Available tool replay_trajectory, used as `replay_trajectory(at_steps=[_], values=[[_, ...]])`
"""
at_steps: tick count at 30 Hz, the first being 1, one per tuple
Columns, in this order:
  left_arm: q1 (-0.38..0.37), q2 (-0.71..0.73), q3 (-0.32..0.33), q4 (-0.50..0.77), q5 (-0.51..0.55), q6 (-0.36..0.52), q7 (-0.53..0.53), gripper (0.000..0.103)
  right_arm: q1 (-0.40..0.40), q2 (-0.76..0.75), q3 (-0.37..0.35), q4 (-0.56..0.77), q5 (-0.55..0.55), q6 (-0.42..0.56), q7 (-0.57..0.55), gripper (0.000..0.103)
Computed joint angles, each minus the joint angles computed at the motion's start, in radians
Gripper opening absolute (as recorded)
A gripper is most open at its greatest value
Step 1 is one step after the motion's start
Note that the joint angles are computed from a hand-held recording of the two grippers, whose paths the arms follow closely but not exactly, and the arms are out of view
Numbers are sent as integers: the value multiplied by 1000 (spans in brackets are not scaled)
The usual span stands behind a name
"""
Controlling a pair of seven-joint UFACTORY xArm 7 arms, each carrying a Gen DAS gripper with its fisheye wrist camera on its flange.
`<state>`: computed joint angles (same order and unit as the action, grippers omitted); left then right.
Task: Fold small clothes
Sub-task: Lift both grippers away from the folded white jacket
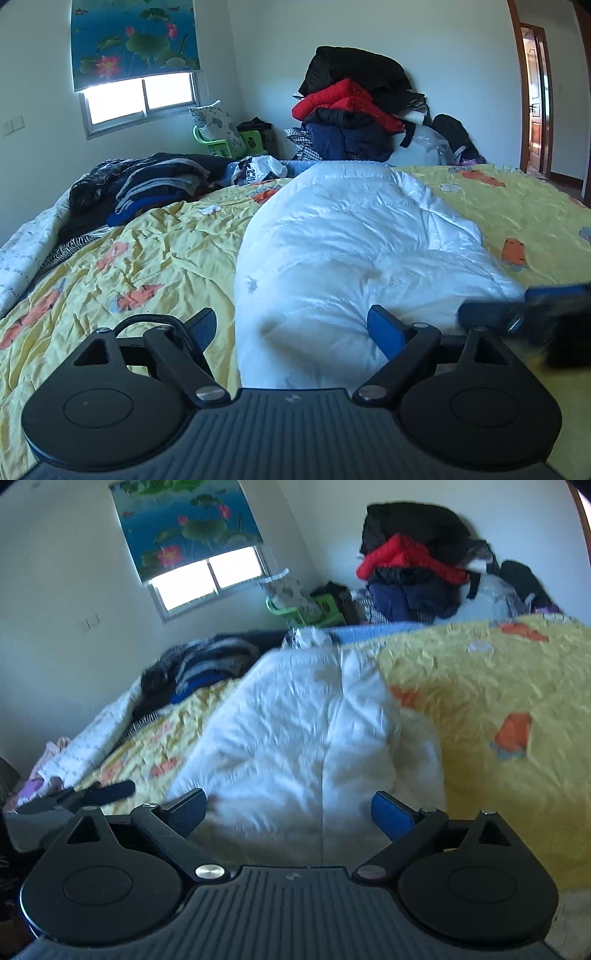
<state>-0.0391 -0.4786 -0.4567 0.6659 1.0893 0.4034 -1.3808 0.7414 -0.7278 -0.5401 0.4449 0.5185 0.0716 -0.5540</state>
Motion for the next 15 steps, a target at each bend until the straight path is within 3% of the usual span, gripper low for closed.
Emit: replay_trajectory(at_steps=[2, 11, 15], values=[[-2, -1, 2, -4, -1, -1, -1, 89, -66, 46, 57, 4, -19, 28, 32, 97], [-12, -41, 12, -36, -78, -12, 47, 89, -156, -10, 131, -56, -4, 74, 37, 97], [-50, -76, 30, -52, -192, 12, 126, 89, -191, -39, 161, -66, -4, 95, 65, 97]])
